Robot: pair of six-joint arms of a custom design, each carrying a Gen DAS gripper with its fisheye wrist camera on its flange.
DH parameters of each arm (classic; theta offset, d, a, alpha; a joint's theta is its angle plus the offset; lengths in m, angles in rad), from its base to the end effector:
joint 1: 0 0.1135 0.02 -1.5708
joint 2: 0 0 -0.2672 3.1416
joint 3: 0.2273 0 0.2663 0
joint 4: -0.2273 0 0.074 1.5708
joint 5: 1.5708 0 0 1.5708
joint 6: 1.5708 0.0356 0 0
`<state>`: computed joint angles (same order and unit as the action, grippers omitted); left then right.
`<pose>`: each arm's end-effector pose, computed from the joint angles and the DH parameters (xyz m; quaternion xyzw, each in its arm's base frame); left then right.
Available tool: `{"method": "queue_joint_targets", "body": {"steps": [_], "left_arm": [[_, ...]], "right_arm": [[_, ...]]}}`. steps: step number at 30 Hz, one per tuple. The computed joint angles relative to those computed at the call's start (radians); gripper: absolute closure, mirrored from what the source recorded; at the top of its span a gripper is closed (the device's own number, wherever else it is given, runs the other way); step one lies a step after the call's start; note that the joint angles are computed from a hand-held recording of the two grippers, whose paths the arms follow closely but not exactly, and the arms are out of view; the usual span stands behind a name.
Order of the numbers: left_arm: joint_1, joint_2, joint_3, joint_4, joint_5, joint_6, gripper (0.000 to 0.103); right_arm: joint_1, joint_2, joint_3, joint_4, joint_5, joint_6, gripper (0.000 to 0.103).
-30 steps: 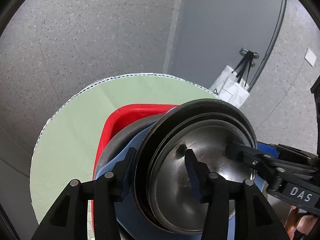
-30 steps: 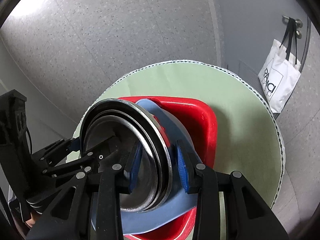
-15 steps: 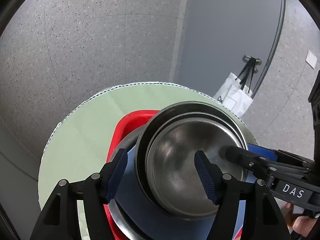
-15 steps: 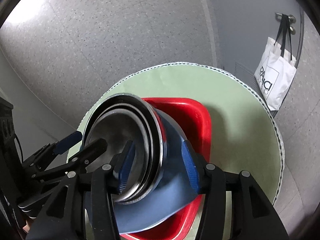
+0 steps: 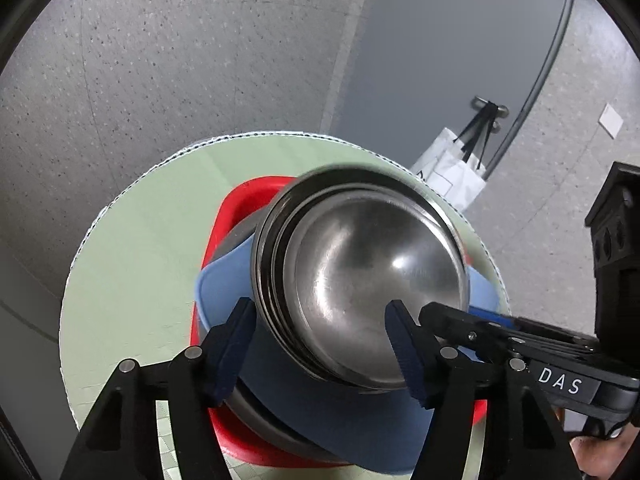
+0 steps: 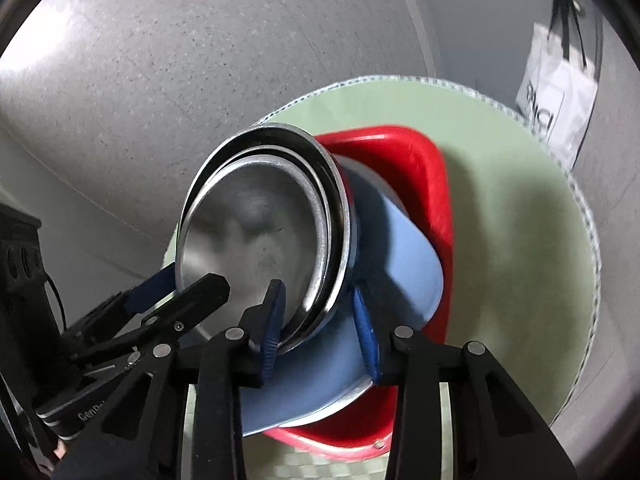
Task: Organize plates and bowls
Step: 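Lower the steel bowl stack into the blue bowl in the basin, then open both grippers and pull them back from the basin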
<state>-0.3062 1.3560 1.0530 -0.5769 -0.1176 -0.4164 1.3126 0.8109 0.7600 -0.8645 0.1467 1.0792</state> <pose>0.2857 -0.0859 0.2701 -0.0716 0.9368 -0.0678 0.3358 0.0471 0.1579 0.2673 -0.0865 0.9406 0.2733 0.1821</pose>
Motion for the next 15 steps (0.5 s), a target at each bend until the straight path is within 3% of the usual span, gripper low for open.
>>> {"method": "queue_joint_targets", "body": {"steps": [8,12,15], "left_arm": [[0.019,-0.083,-0.046,-0.026,0.022,-0.003,0.037],[-0.015,-0.194,-0.112,-0.025,-0.048,-0.017,0.023],[-0.06,-0.301,-0.172,-0.049,-0.104,-0.035,0.021]], "right_arm": [[0.11,-0.014,0.021,-0.042,0.081,0.108,0.066],[0.228,0.03,0.08,-0.134,0.232,0.191,0.053],[0.358,0.076,0.14,-0.233,0.363,0.306,0.045]]}}
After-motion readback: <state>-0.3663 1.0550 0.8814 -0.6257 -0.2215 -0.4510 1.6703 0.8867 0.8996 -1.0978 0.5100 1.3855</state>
